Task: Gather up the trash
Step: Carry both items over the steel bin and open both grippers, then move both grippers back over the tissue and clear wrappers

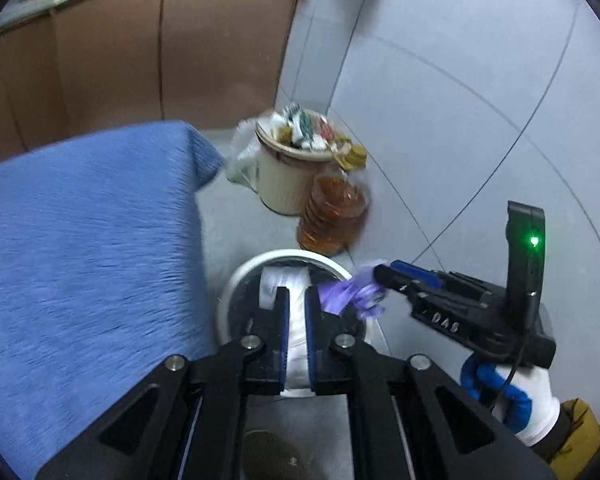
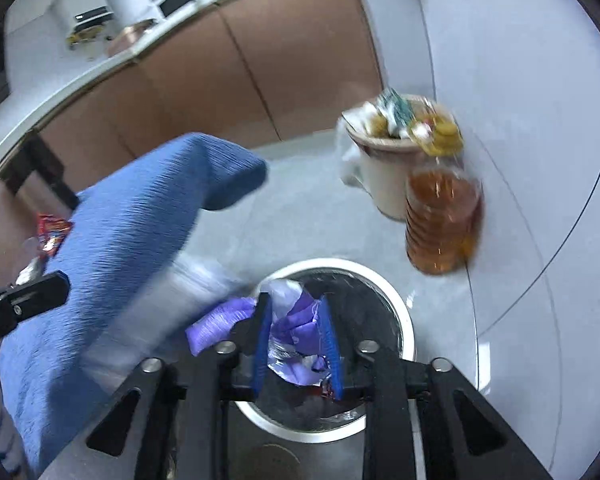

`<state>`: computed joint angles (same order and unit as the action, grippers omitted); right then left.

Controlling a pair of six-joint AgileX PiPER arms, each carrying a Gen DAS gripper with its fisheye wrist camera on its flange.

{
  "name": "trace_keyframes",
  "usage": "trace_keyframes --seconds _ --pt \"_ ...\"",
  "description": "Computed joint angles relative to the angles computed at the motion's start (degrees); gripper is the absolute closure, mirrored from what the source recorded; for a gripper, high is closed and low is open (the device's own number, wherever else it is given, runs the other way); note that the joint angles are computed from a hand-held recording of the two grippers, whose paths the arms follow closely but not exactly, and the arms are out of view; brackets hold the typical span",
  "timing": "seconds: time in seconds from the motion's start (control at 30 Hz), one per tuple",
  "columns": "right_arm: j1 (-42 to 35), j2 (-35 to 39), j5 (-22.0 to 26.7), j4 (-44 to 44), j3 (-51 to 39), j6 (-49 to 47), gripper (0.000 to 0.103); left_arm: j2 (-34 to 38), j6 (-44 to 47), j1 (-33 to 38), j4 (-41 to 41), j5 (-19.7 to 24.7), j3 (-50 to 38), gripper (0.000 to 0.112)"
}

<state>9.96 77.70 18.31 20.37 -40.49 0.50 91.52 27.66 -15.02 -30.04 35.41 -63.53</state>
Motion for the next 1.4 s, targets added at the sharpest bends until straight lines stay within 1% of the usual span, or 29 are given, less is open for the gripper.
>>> trace_keyframes --seconds 0.03,0.1,0.17,0.2,0.23,0.27,0.33,0.37,0.43,0.5,0.53,0.57,0.6,0.63,0.73,0.77,0.8,0.83,0.87,0.9,0.93,1.0,1.1,1.13,1.2,1.27,1.3,1.37,1.4 --pt "-0.8 1.9 -0.6 1.0 -0.2 -1.2 0.064 2.0 -0.4 -0.9 0.0 -0.5 -1.0 0.104" --pt "-2.3 2.9 -0.8 2.4 0.4 -3.4 0.057 4.4 1.1 -0.8 -2.1 -0.1 -2.1 0.104" --pt "-2.5 3.4 -0.6 0.2 0.1 -1.4 0.049 5.0 3.6 0.9 -5.0 1.0 -2.3 0.104" --pt "-2.3 3.0 -0.6 -1.3 0.0 0.1 0.043 4.4 4.2 1.3 -5.6 1.0 -1.9 0.104" --pt "-2.4 2.8 -0.7 -1.5 0.0 0.0 0.036 3.5 4.9 1.6 -6.1 0.5 -1.2 0.104" --pt "-2.3 1.8 -0.5 -2.8 0.3 1.2 0.032 2.0 5.0 1.7 -5.6 -0.6 -0.2 0.104" --pt "-1.2 -0.4 -0.1 -6.9 0.0 5.7 0.020 -1.2 5.8 2.4 -5.8 -2.1 1.9 0.104" --pt "-0.3 -1.6 0.2 -9.5 -0.2 8.6 0.019 -2.8 6.5 3.1 -6.4 -2.3 2.8 0.104" --pt "2.5 -4.8 1.3 -17.7 -0.8 17.4 0.007 -7.5 9.3 5.3 -8.7 -2.9 5.6 0.104" --pt "5.8 -8.1 2.8 -23.7 -1.9 24.1 0.000 -12.8 11.1 7.6 -9.4 -3.5 8.5 0.103" --pt "7.9 -10.0 3.8 -26.3 -2.8 27.1 0.000 -14.4 11.3 8.7 -9.0 -2.8 8.9 0.104" --pt "9.3 -10.8 4.5 -27.7 -3.6 28.5 0.000 -16.5 11.8 10.5 -8.5 -1.1 9.3 0.103" --pt "12.2 -12.2 5.9 -31.3 -5.0 32.3 0.000 -18.4 12.7 12.7 -8.1 0.9 9.5 0.104" --pt "15.1 -13.1 7.2 -35.0 -6.3 36.2 0.000 -19.9 13.9 14.6 -8.5 2.0 9.9 0.103" --pt "23.4 -14.3 10.1 -45.4 -10.2 46.2 0.000 -24.9 19.5 23.7 -11.2 6.0 11.3 0.102" --pt "26.1 -14.2 10.9 -47.9 -11.8 48.4 0.000 -26.0 22.9 28.1 -13.2 8.4 11.4 0.101" --pt "28.9 -13.6 12.0 -49.9 -14.0 49.9 0.000 -27.0 26.5 33.5 -15.1 11.0 11.5 0.095" --pt "31.4 -12.5 13.1 -51.2 -16.3 50.5 0.000 -27.0 28.4 36.7 -16.0 11.8 11.4 0.088" --pt "33.3 -11.0 14.1 -50.8 -19.0 49.4 0.000 -27.0 31.5 41.8 -17.5 14.0 11.0 0.086" --pt "34.5 -9.4 14.9 -49.9 -21.3 48.0 0.000 -26.4 33.9 45.4 -18.6 15.1 10.6 0.084" --pt "35.7 -7.3 15.7 -47.8 -24.2 45.3 0.000 -25.6 36.5 49.8 -19.8 17.3 9.9 0.084" --pt "37.8 -3.5 16.6 -45.3 -28.9 42.4 0.000 -22.4 40.5 57.4 -21.4 19.9 7.9 0.084" --pt "38.9 3.3 16.9 -39.6 -36.3 36.5 0.000 -16.9 43.9 64.8 -22.5 20.2 4.9 0.084" --pt "39.4 6.0 17.3 -38.5 -39.0 35.3 0.000 -15.2 44.1 65.6 -22.5 19.1 4.1 0.084" --pt "40.0 10.4 17.8 -35.8 -43.4 32.4 0.000 -9.4 44.2 67.6 -22.2 17.8 0.4 0.084" --pt "40.1 14.9 17.5 -31.3 -47.7 28.4 0.003 -4.4 43.4 68.4 -21.5 17.5 -3.3 0.084" --pt "39.7 18.1 17.9 -28.0 -50.9 25.5 0.007 -0.9 42.1 68.4 -20.6 17.4 -6.1 0.084" --pt "39.4 24.6 20.0 -22.9 -58.2 21.2 0.016 4.1 39.9 68.1 -19.3 17.5 -10.2 0.084" --pt "39.2 28.7 21.9 -20.2 -63.2 19.2 0.024 6.3 38.6 67.5 -18.6 17.9 -12.1 0.084"
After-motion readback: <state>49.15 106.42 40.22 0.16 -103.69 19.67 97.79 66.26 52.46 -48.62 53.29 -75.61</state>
